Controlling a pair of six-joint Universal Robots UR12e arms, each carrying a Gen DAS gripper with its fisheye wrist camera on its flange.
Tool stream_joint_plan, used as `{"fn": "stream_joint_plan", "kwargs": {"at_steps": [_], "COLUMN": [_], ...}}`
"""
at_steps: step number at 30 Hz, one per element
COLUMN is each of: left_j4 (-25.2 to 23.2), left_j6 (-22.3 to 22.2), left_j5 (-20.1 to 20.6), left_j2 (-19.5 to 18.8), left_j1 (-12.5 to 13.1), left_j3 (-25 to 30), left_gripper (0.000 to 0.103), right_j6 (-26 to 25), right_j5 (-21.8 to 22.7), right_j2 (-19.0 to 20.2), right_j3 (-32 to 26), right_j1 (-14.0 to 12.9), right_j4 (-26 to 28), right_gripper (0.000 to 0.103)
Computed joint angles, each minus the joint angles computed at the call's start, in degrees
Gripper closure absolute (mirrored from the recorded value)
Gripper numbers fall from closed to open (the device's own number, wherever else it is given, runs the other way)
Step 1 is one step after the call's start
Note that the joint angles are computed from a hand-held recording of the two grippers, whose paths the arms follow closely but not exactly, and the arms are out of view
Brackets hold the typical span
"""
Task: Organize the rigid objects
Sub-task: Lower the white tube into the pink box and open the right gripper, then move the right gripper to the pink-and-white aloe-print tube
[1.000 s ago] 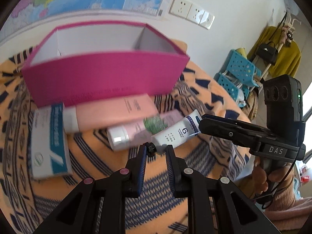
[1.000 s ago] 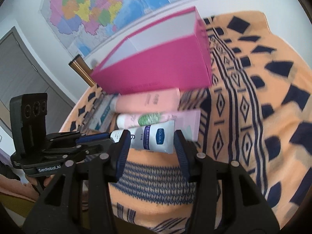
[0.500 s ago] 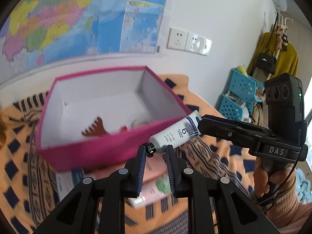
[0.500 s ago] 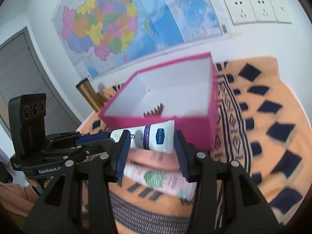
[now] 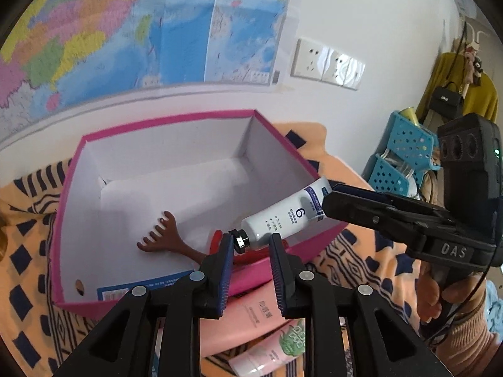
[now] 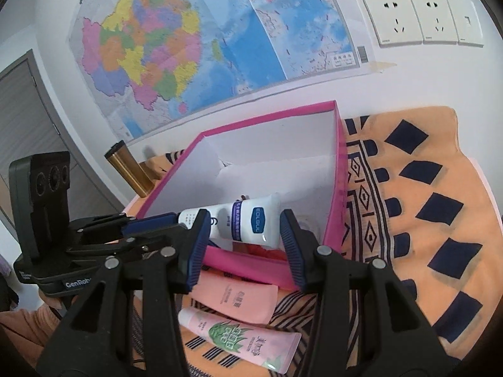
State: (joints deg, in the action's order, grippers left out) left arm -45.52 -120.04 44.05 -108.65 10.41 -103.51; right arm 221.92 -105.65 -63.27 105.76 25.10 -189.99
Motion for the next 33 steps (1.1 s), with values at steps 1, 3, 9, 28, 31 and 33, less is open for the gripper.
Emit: {"fn": "stream_joint_plan", "kwargs": {"at_steps": [1, 3, 9, 28, 31, 33], "left_j4": [-0.4, -0.4, -0.2, 4.5, 3.7, 3.5], "left_j6": [-0.3, -1.0, -2.4, 0.2, 1.9, 2.9], "left_j5": [0.4, 1.1, 2.8, -3.3, -5.2, -5.8], "left_j2": [-0.4, -1.0, -2.0, 1.0, 1.9, 2.3], "left_j1": [-0.2, -0.6, -1.4, 2.7, 4.0, 4.7], "left_j3": [0.5, 1.1, 1.9, -3.1, -4.2, -4.9], "left_gripper": [0.080, 0.080, 0.080, 0.071, 0.066, 0.065], "right_j6": [-0.1, 0.1, 0.4, 0.8, 0.5, 0.6], "right_j5": [0.1, 0.5, -0.1, -3.4, -3.3, -3.6], "right_j2": [0.1, 0.2, 0.5, -0.8, -0.8, -0.8], "right_j3": [-0.2, -0.5, -1.2, 1.4, 1.8, 1.9], "right_j1": [-0.1, -0.4, -0.4, 1.9, 2.5, 2.9], "right_j4": [0.9, 2.3, 5.5, 1.7, 1.2, 1.5], "right_gripper": [0.054, 0.054, 0.054, 0.054, 0.054, 0.054]}}
